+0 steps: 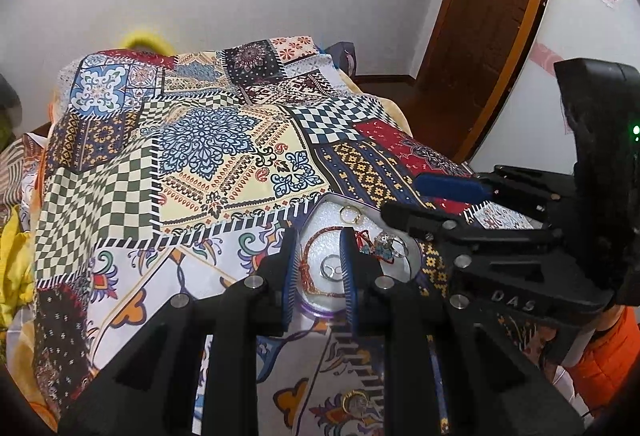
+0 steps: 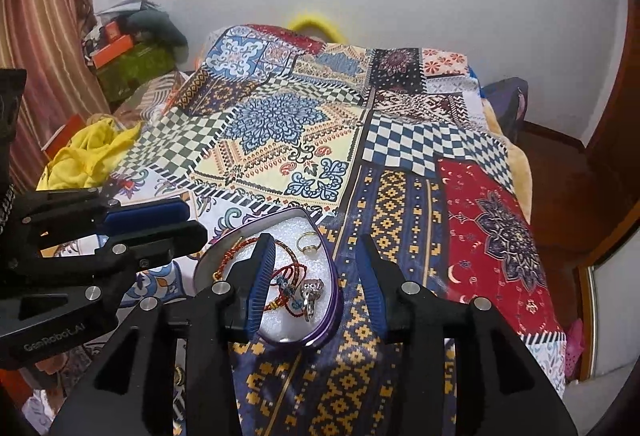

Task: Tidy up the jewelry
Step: 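Open the left tool over the heart tin to drop the ring, then move the left tool back to the bedspread and grasp a green-stone ring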

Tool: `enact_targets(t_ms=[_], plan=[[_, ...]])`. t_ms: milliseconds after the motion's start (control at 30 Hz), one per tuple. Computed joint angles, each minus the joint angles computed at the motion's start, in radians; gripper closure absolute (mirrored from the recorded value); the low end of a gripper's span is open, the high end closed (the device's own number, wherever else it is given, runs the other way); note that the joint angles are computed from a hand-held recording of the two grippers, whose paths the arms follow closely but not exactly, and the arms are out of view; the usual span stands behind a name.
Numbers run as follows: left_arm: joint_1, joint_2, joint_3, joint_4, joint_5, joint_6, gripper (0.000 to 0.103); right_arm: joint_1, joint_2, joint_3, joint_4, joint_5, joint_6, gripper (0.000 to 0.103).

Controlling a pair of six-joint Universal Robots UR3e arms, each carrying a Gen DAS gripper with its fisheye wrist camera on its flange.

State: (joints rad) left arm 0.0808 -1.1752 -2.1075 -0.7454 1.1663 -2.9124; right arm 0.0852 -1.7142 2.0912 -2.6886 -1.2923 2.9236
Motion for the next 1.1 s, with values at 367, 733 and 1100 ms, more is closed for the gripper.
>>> enact_targets(t_ms=[367,733,1100], plan=[[0.050,0.177,-0.001,-0.179,-0.010,0.037,0.068,-0.012,-0.167,0.059,0.062,0.001,-0.007,0.065],[0.114,0.375,-0.044,-0.421,-0.026,0.134,0.068,-0.016,-0.350,0.170,0.159,-0.004,-0.034,0.065],[0.034,0.401,-0.172,-0.461,0.001,0.157,0.068,-0.151,-0.530,0.272,0.307,0.071,-0.090,0.065]])
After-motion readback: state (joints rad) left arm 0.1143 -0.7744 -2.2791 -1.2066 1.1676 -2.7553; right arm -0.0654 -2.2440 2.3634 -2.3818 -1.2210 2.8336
